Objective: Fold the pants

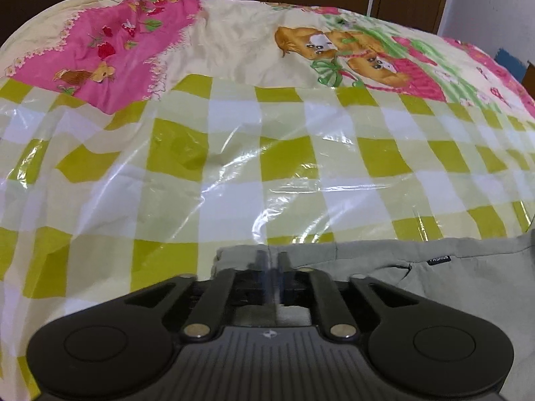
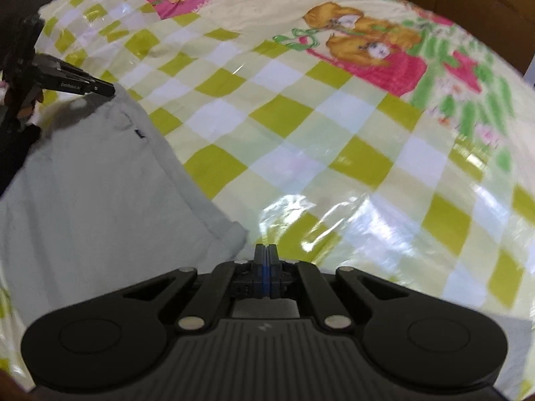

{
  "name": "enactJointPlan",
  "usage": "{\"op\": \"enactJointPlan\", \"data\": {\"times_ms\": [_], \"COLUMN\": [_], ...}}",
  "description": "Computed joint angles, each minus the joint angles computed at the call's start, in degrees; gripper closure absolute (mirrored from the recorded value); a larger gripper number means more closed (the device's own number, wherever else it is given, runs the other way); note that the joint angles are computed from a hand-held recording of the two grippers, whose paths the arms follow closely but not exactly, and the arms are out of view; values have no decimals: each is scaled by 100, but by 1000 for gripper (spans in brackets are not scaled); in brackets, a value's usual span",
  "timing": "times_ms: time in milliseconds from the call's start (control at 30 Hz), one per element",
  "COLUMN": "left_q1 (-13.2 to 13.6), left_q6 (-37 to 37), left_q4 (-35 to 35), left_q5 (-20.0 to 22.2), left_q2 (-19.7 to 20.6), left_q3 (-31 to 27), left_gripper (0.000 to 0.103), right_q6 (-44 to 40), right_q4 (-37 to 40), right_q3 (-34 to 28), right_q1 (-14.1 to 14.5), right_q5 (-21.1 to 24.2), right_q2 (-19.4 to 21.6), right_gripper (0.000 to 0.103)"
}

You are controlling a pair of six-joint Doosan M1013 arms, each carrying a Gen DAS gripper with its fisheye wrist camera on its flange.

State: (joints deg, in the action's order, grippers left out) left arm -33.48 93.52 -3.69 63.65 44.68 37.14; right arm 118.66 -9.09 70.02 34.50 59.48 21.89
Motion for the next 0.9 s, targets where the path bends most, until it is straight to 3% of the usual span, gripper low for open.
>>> {"op": "enactJointPlan", "data": {"times_ms": [100, 167, 267, 367, 433, 500, 533, 600, 733, 900], "left_q1": [-50, -105, -107, -74, -75, -58, -57, -63, -112, -59], "left_q6": [128, 156, 9, -219, -289, -159, -179, -127, -79, -12], "left_q4": [302, 572, 684, 671, 669, 421, 365, 297, 403, 102], "left_q5": [325, 249, 40, 39, 231, 340, 404, 457, 184, -573], "left_q2": [185, 197, 162, 169, 237, 275, 300, 312, 130, -366], "left_q3": [-272, -223, -77, -63, -202, -312, -385, -443, -177, 456], "left_gripper": [41, 32, 18, 13, 16, 52, 58, 69, 73, 74], "right_q6": [-140, -264, -567, -489, -430, -340, -377, -262, -40, 468], "right_q4": [313, 457, 745, 611, 434, 443, 610, 556, 133, -420], "right_q3": [-22, -73, -14, -138, -162, -163, -144, -162, -127, -42], "right_q1": [-39, -56, -91, -75, -36, -21, -50, -38, 59, 110], "right_q5": [-76, -85, -267, 111, 244, 206, 144, 188, 168, -153], "right_q2": [60, 125, 128, 268, 324, 315, 289, 275, 150, -120], "right_gripper": [88, 62, 51, 53, 57, 91, 103, 103, 103, 103]}}
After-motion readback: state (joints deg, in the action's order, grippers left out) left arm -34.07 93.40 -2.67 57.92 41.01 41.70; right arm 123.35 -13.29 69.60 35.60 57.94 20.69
